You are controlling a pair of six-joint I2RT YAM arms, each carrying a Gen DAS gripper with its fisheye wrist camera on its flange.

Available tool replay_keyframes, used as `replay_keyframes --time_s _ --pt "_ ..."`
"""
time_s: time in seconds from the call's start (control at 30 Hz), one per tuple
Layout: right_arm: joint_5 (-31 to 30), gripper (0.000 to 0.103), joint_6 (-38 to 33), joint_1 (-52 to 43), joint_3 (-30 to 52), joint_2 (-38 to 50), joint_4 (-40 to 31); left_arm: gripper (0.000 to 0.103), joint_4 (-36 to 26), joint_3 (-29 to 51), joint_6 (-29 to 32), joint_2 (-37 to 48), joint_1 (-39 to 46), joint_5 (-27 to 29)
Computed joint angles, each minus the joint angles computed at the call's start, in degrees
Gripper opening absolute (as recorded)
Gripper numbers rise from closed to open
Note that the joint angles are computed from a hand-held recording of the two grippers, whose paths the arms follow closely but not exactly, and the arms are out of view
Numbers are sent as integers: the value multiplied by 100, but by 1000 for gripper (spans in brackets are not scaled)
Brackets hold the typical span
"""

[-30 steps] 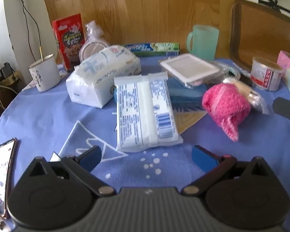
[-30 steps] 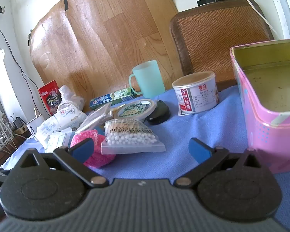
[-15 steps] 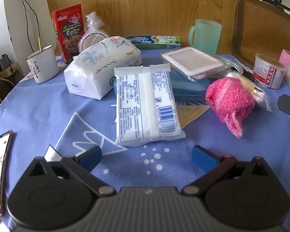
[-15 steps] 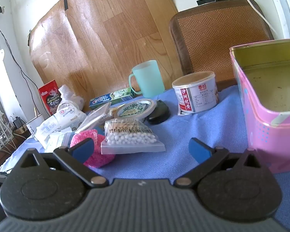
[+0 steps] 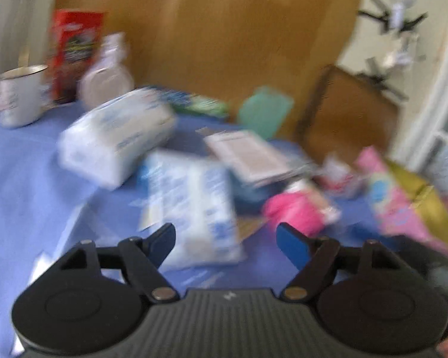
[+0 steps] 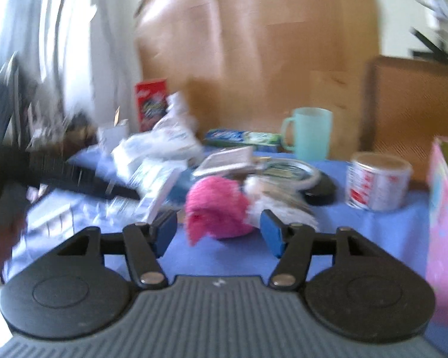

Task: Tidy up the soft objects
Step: 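Grasp the pink fuzzy sock with the left gripper, then carry the pink sock into the pink tin and open the left gripper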

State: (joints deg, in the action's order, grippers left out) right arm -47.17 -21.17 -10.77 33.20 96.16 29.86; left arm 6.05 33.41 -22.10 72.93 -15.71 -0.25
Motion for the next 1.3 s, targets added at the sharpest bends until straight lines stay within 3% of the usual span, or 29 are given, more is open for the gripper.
replay_keyframes --time_s 0.07,0.2,0.33,0.4,0.43,0.6,0.67,0.73,0.8,0.87,0.97,1.03,1.13,1.23,1.3 --pt "299 64 -310 237 180 19 -451 64 149 332 222 384 -87 353" --pt "574 64 -435 435 500 118 -1187 56 9 1131 332 1325 -295 478" --pt "1446 72 -159 866 844 412 -1250 40 88 1501 65 1909 -217 1043" --pt "1122 55 97 714 946 483 -1345 38 46 1379 101 1694 -362 808" --pt "857 34 140 613 895 409 -1370 38 54 1205 135 1480 -473 593" --pt "-468 32 -51 -181 287 -321 -1584 34 103 524 3 180 -969 460" --pt "-905 32 23 -620 -16 -593 -1256 34 100 847 108 319 -1331 333" --pt "-1058 30 407 -1075 -445 -905 -319 34 65 1503 282 928 -1675 511" --pt "-965 31 846 -1504 -788 -1109 788 34 99 2230 491 1652 -2038 520" --pt "-618 31 1014 -1878 -737 -1158 1122 34 265 2971 812 2365 -2419 434" --pt "-202 32 1350 -2367 -324 -790 1329 36 51 4288 872 3450 -2599 800" --pt "28 33 1327 -2611 67 -685 748 35 51 4606 742 3748 -2668 667" --pt "-1044 33 1510 -3082 275 -545 379 38 503 3970 481 3363 -2461 697" --pt "-1555 33 540 -2802 253 -736 -676 39 713 3074 100 2690 -2075 294" --pt "-1423 36 -236 -2396 189 -822 -1214 39 530 2676 -299 2394 -1584 404"
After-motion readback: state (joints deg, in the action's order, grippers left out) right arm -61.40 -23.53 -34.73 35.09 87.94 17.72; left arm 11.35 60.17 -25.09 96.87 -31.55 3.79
